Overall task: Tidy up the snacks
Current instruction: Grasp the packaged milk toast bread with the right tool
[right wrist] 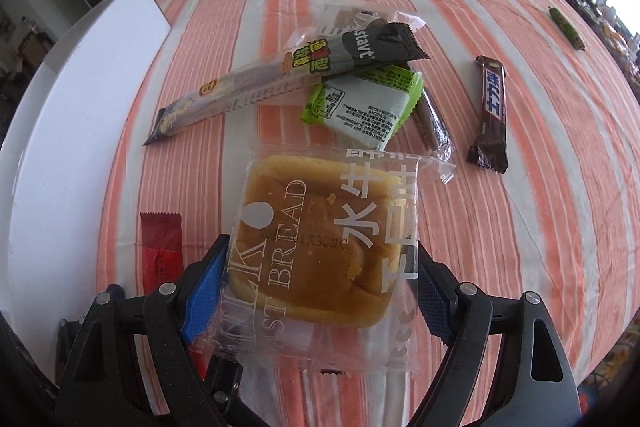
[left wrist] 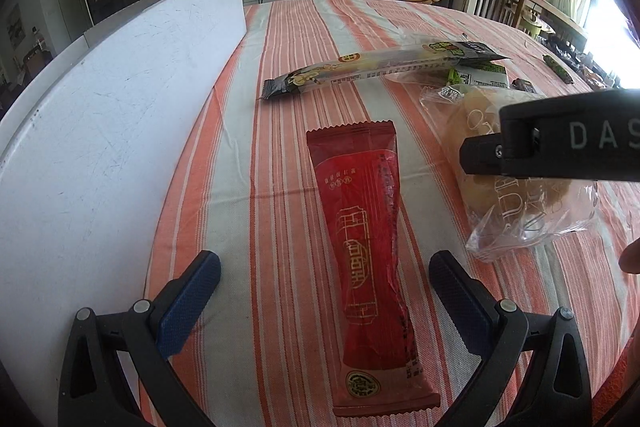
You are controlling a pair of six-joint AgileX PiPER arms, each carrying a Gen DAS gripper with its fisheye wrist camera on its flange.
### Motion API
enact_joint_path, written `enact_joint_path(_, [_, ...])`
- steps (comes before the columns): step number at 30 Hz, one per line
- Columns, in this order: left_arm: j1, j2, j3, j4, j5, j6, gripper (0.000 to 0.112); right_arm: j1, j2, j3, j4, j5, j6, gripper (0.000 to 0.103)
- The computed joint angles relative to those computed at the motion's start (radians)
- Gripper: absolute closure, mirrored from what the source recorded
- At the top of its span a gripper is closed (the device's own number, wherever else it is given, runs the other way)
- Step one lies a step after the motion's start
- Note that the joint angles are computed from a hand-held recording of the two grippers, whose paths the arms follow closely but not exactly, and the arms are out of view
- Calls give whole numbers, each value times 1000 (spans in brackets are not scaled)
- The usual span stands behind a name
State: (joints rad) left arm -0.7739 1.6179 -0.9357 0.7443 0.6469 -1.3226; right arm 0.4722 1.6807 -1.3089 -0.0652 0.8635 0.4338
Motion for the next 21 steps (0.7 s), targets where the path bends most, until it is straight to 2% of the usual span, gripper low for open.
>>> enact_joint_path(5, [0, -1, 2, 1, -1, 0, 9, -50, -206, 146, -20, -31, -96, 29])
enact_joint_path(8, [0, -1, 2, 1, -1, 0, 9, -83, -353, 263, -90, -47, -74, 28])
enact_joint_path(10, [1, -2, 3, 1, -2, 0, 9, -99, -398, 337, -129, -55, -33, 28])
enact_joint_path(13, [0, -2, 3, 1, -2, 0, 9, -130, -373, 423, -122, -109, -16, 28])
enact_joint_path(15, [0, -1, 2, 1, -3, 0, 9, -136, -379, 481, -137, -182, 24, 26])
enact_joint_path(19, [1, 1, 1, 2, -3, 0, 9, -122, -354, 501, -179, -214, 90, 19])
enact_joint_path(21, [1, 1, 2, 3, -4, -2, 9, -90, -363, 548, -277, -258, 171, 14])
